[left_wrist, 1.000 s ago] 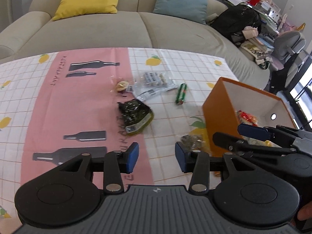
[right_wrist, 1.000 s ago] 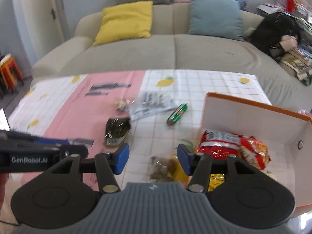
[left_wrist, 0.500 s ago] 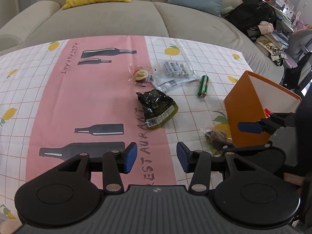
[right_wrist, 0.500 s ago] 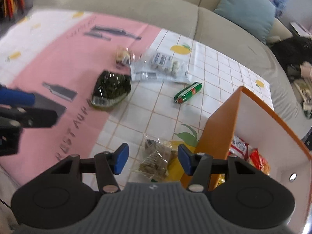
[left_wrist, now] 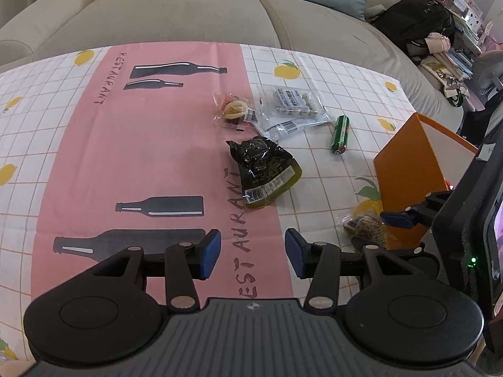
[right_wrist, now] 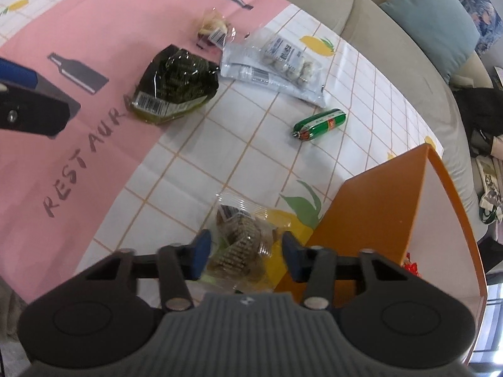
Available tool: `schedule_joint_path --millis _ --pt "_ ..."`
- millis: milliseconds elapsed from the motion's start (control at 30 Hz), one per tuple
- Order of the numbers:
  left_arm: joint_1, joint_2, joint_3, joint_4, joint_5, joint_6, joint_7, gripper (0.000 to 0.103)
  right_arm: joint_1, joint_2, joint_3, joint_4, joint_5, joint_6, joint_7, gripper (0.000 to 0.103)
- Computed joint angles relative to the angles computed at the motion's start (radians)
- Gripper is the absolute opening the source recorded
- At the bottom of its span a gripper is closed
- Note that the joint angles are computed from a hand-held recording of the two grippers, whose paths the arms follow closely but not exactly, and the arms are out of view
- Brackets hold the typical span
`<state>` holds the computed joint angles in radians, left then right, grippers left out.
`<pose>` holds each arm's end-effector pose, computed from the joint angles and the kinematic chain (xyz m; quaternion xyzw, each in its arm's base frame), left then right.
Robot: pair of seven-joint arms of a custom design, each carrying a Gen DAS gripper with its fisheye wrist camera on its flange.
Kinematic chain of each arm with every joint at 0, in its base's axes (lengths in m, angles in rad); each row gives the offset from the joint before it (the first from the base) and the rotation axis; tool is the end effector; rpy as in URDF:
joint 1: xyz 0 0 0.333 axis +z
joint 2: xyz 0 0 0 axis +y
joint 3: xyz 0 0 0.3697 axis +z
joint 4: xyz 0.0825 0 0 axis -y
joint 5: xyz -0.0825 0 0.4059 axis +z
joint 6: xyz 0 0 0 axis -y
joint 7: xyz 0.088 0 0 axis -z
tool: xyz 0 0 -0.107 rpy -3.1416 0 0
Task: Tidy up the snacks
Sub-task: 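Grasp the clear nut bag with the right gripper while the left approaches the seaweed packet, then close the left gripper on the dark green seaweed packet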
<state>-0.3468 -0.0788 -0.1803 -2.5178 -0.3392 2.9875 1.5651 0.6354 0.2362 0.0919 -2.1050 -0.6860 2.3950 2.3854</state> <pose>0.4490 -0.2350 0.4033 -0.6071 0.7456 -0.2636 0.0777 0.4606 0.4005 0.3493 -0.8141 0.5347 -0.2254 0.0248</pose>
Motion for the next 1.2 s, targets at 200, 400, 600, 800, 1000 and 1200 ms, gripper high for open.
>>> schedule_joint_path --millis 200,400,600,800,1000,1200 --pt "-0.003 0.025 0.000 0.020 -0.068 -0.005 0.061 0.056 -0.009 0.000 -0.006 -0.009 0.010 0.041 0.005 0.032" --pt "0.011 0.053 -0.019 0.048 -0.180 0.001 0.162 0.056 -0.026 -0.009 -0.012 -0.021 0.036 0.108 0.003 0.030" --pt "0.045 0.099 -0.061 0.099 -0.401 0.026 0.344 0.056 -0.047 0.000 -0.036 -0.001 0.039 0.203 0.022 0.029" --pt "0.111 0.164 -0.118 0.166 -0.595 0.036 0.463 0.061 -0.054 0.061 -0.078 0.066 0.086 0.247 0.022 0.029" --pt "0.153 0.234 -0.159 0.220 -0.548 0.045 0.421 0.068 -0.067 0.098 -0.084 0.085 0.206 0.277 -0.066 0.032" --pt "0.099 0.302 -0.086 0.240 -0.250 0.085 0.158 0.068 -0.075 0.086 -0.080 0.077 0.307 0.267 -0.151 0.038"
